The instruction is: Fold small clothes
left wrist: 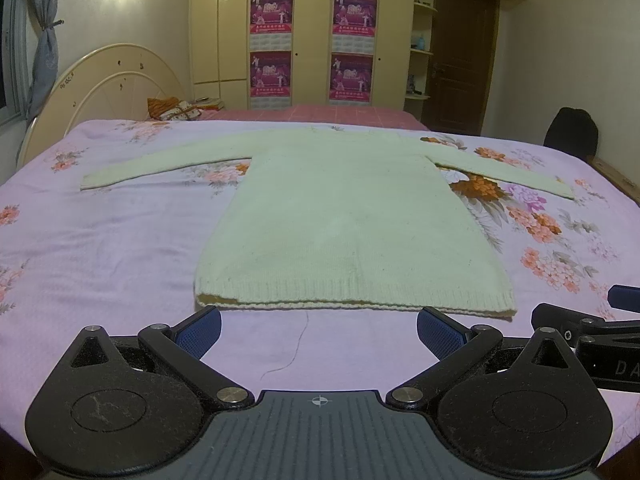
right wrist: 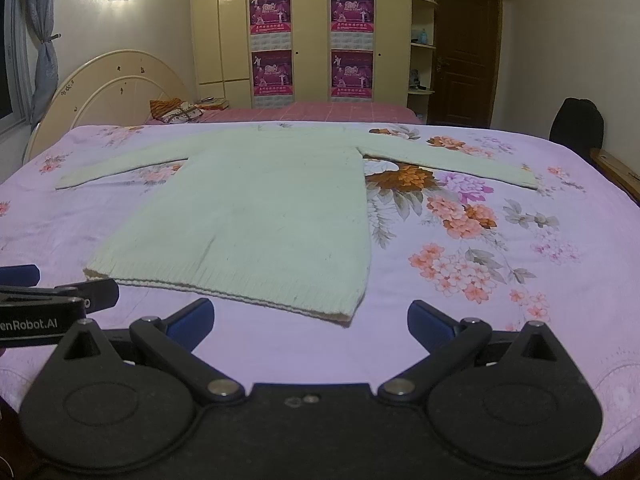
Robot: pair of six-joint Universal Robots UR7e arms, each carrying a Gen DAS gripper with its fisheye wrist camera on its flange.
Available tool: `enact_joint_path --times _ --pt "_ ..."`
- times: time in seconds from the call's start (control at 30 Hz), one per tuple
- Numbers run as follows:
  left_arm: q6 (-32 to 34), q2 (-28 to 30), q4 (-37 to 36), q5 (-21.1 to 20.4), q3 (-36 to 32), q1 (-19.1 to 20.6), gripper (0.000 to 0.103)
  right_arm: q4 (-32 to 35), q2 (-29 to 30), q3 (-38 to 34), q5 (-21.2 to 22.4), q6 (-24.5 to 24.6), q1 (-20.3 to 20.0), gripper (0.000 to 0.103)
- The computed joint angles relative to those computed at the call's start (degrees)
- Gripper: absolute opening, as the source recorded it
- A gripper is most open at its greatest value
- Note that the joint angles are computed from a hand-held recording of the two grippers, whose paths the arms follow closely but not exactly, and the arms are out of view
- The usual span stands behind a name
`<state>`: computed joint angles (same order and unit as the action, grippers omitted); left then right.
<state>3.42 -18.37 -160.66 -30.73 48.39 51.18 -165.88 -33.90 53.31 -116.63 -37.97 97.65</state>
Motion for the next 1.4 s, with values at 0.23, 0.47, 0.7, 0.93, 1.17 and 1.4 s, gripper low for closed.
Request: enact_joint_path --times 0.23,0.47,0.7,0.93,1.17,1.4 --pt "-0.26 0.17 0.54 -0.06 -0.40 0.06 0.103 0.23 -0.01 -0.20 -0.20 0.16 0.09 0.102" --pt "-0.21 0.20 0.54 -0.11 -0.47 0.08 0.103 0.50 0.15 -0.61 -0.31 0.19 0.07 0.102" --pt "-0.11 0.20 0.50 -0.24 -0.49 0.23 0.103 0.37 0.25 -0.64 -0.32 0.10 0.13 0.102" --pt "0.53 0.28 -0.13 -0.34 -0.54 0.29 0.103 0.22 0.38 -0.65 -0.40 -0.05 0.20 0.102" --pt "0.72 0.29 -0.47 -0.16 -0.43 0.21 0.103 0.08 0.36 -0.52 -0.20 -0.34 0.23 0.102" --pt "0.68 0.33 -0.44 0.01 -0.53 0.10 0.103 0.05 0.22 -0.21 -0.07 -0.67 0.28 0.102"
